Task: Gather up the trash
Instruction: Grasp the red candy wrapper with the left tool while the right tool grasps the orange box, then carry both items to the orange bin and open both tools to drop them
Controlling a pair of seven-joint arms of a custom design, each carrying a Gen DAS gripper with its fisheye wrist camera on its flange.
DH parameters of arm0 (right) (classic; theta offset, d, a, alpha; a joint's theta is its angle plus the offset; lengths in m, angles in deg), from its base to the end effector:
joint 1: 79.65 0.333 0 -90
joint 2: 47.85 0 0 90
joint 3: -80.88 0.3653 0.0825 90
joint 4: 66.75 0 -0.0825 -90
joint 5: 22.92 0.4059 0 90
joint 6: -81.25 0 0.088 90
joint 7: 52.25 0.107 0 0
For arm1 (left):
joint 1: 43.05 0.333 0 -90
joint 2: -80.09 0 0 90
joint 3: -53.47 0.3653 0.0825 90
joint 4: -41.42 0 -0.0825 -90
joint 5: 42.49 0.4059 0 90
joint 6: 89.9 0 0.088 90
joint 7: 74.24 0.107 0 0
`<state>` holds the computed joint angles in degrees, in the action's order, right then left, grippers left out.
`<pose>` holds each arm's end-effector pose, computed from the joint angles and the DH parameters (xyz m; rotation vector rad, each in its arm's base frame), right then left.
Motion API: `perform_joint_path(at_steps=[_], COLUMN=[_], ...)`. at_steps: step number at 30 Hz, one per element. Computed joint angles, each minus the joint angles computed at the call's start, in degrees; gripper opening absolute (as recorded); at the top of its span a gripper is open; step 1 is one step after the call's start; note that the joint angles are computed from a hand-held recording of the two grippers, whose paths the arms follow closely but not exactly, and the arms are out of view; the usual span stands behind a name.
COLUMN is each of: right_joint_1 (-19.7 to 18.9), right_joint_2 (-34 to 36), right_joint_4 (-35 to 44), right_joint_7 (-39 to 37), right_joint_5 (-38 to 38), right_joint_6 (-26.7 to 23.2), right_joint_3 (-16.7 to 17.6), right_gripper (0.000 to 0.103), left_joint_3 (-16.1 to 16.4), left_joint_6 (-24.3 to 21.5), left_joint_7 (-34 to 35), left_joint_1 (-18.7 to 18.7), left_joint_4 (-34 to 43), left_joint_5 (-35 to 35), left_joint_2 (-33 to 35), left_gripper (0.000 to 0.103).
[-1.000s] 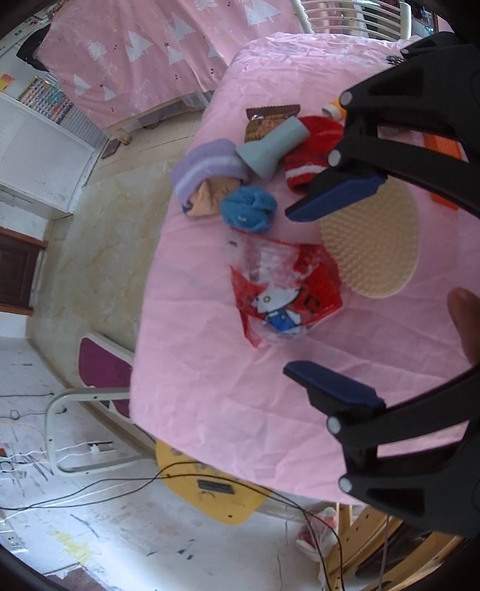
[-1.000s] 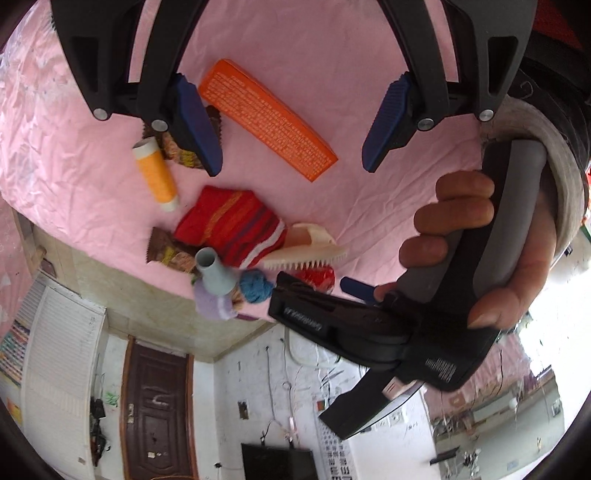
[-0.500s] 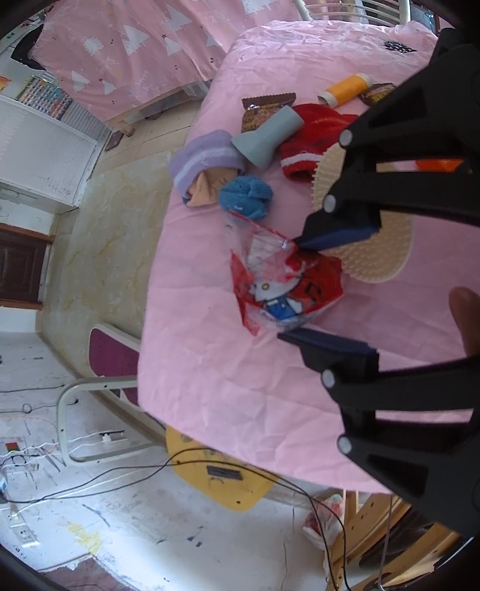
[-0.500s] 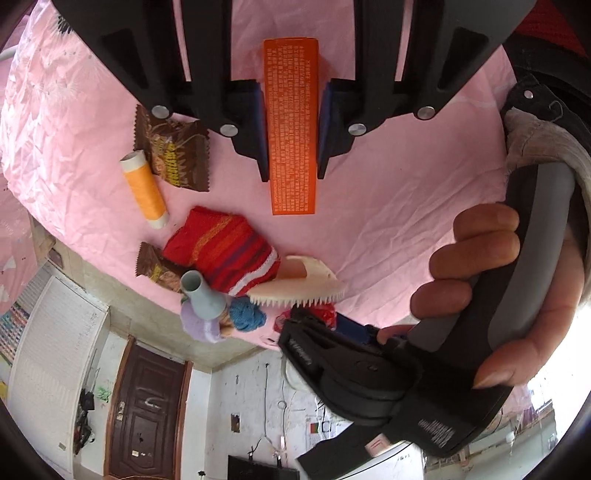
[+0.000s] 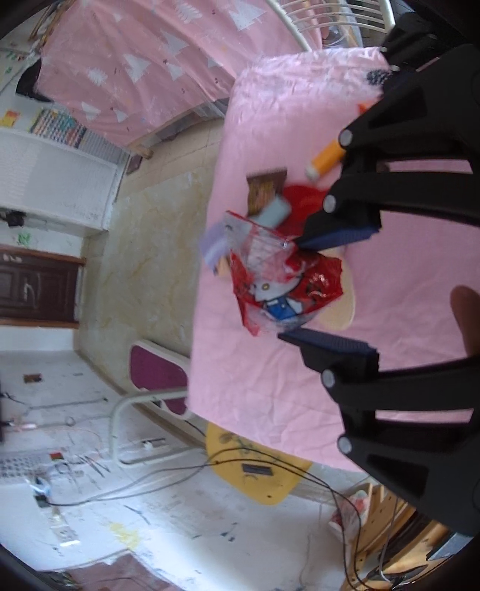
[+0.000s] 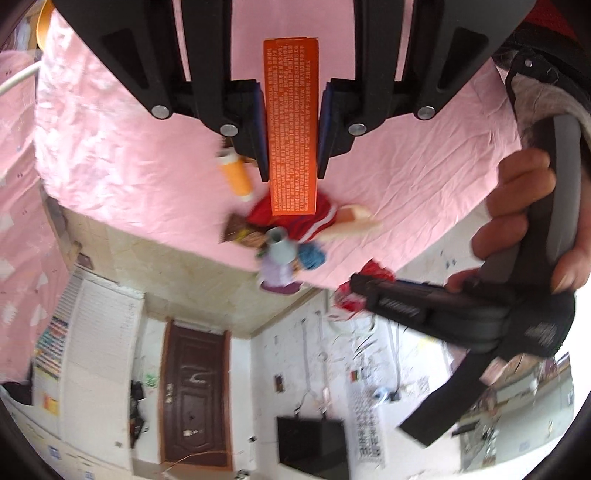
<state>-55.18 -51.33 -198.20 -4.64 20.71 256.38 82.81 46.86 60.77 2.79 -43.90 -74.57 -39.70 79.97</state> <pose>0.5219 0.1988 0.4927 -1.9974 1.2282 -0.4909 0.6109 -0.0812 0.5579 -1.9582 1.8421 -0.6631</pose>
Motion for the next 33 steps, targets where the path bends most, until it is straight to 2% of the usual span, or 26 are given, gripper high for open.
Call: perform_joint_path(at_steps=[3,7,13,17,23,33], right_joint_1=[0.5,2.9,9.0,11.0,9.9,2.5], right_joint_2=[-1.8,-4.8,-8.9,-12.0,-16.0,-18.8], right_joint_4=[-1.0,-3.4,-6.5,-9.2,-13.2,-18.3], right_joint_7=[-2.7,-5.8,-8.1,-7.0,-3.6,2.3], right_joint_5=[3.8,8.3,11.7,10.6,7.2,1.4], right_joint_6=[1.3,3.7,7.6,10.5,13.4,16.1], right_joint_3=[-1.5,-5.4,-14.4,-19.0,-22.0,-22.4], right_gripper=[0.012,0.012,0.012,0.012,0.012,0.012], left_joint_3=[-1.0,-2.2,-4.2,-5.2,-6.2,-7.2], left_joint_6=[0.8,1.4,0.7,0.0,-0.3,-2.4], left_joint_7=[0.0,0.2,-0.3,-0.4,-0.9,0.3], left_joint_1=[-1.0,-2.2,-4.7,-6.7,-10.0,-15.4], left_joint_4=[-0.6,-1.0,0.2,1.4,3.4,7.0], left_joint_5=[0.8,1.9,4.4,5.9,9.1,12.0], left_joint_2=[-1.5,-2.6,-2.4,-1.6,0.3,3.8], left_gripper=[0.039,0.039,0.039,0.039,0.039,0.039])
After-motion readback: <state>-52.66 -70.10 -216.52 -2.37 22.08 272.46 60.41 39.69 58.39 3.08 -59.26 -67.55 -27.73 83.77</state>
